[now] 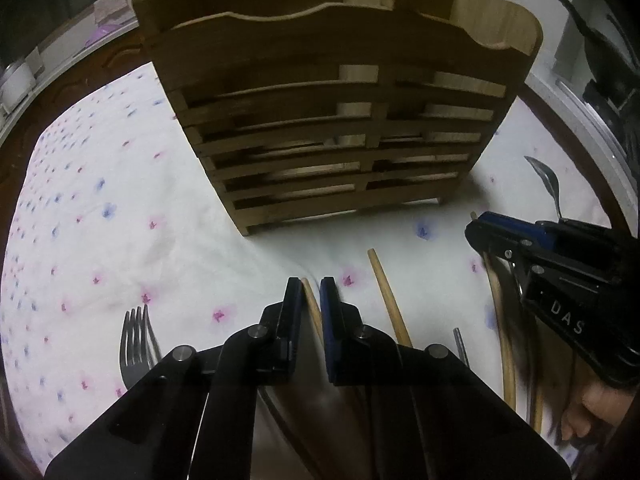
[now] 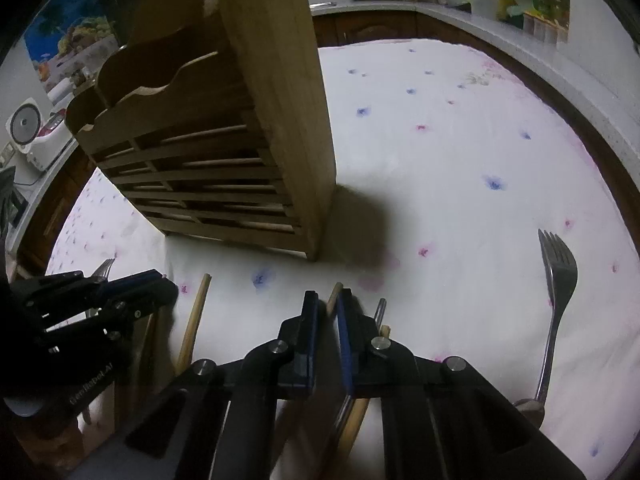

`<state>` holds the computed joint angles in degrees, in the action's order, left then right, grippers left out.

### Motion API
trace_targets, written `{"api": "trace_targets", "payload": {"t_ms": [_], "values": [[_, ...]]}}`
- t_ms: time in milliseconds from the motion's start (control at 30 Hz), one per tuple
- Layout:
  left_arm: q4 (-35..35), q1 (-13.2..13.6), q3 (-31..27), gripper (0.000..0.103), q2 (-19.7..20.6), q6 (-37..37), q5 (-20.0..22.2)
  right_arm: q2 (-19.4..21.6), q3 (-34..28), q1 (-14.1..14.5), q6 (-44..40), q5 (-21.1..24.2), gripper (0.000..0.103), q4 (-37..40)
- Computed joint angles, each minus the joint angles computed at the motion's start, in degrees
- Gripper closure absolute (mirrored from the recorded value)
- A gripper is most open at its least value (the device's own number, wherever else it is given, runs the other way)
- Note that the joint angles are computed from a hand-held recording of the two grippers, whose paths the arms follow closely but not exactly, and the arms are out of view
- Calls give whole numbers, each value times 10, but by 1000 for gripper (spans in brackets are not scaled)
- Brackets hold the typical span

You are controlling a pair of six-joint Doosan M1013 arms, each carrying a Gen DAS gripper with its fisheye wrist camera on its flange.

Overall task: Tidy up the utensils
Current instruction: 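Lower the right tool onto a wooden chopstick and close its fingers, then lift the wooden chopstick with the right tool over the wooden caddy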

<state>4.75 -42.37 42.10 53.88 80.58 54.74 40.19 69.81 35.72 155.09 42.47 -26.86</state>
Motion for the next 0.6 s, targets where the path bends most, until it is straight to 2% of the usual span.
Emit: {"api": "trace_targets", "payload": {"t_ms": [67, 167, 333, 600], "values": [[-16, 4, 9, 95, -5, 0, -7, -2, 3, 0, 6, -5, 95, 0], [-47, 13, 23, 96, -14, 4, -24, -14, 24, -5, 22, -50, 96, 14], [-101, 30, 84, 98, -57, 32, -83, -38, 50, 0, 63, -99, 97, -19], [-134, 33, 189, 99, -139, 63, -186, -75, 76, 16, 133, -127, 98, -110]]}}
